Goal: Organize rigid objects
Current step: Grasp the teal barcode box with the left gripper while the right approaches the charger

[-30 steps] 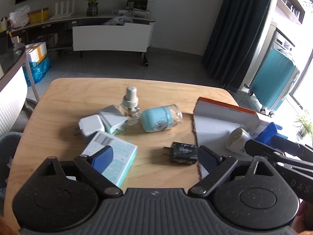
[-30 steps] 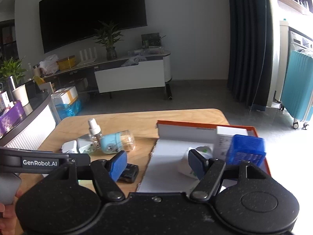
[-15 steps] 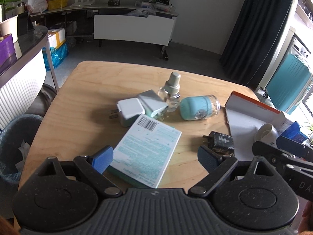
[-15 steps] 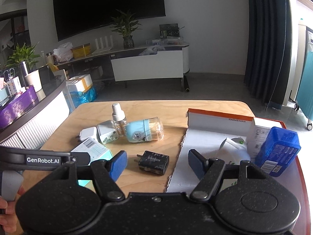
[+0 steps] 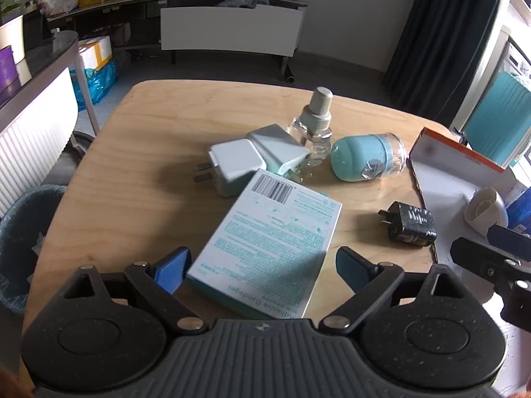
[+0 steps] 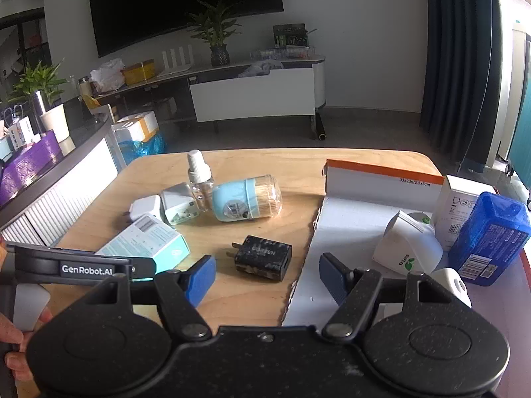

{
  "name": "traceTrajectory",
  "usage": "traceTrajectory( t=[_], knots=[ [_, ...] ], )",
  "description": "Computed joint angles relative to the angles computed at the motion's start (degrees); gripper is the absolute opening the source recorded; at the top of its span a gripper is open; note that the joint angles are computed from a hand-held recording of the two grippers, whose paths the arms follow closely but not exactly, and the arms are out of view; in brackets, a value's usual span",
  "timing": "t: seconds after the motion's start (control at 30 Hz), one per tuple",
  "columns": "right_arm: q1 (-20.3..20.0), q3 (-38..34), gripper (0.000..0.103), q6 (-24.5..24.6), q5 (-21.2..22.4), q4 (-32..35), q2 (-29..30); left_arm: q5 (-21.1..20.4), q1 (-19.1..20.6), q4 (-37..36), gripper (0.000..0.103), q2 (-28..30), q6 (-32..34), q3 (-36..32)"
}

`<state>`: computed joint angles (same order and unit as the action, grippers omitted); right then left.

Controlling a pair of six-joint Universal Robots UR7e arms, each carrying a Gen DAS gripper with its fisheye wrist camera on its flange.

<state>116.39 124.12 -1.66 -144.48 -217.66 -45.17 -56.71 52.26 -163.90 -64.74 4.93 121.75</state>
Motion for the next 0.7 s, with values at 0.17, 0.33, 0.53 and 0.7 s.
traceTrajectory(
  t=[0.17,0.33,0.53,0.7],
  knots=[
    [-1.3,-0.3,0.083,0.6,0.5,1.2,0.1,0.4,0.5,-1.6,0.094,2.3,2.4,-0.9],
    [-2.8,-1.5,0.082,1.5,1.9,2.8,0.7,0.2,0.5,-5.3,0.072,3.5,6.5,-0.9],
    [-3.6,-3.4,0.083,8.5,3.4,8.8,0.3,-1.2,1.0,-6.9,0.072,1.8,5.9,0.4],
    [-4.2,-6.4,0.084,16.7,3.3,18.4,-0.6,-0.7,1.3,-6.7,0.072,-0.2,3.6,1.0]
  ],
)
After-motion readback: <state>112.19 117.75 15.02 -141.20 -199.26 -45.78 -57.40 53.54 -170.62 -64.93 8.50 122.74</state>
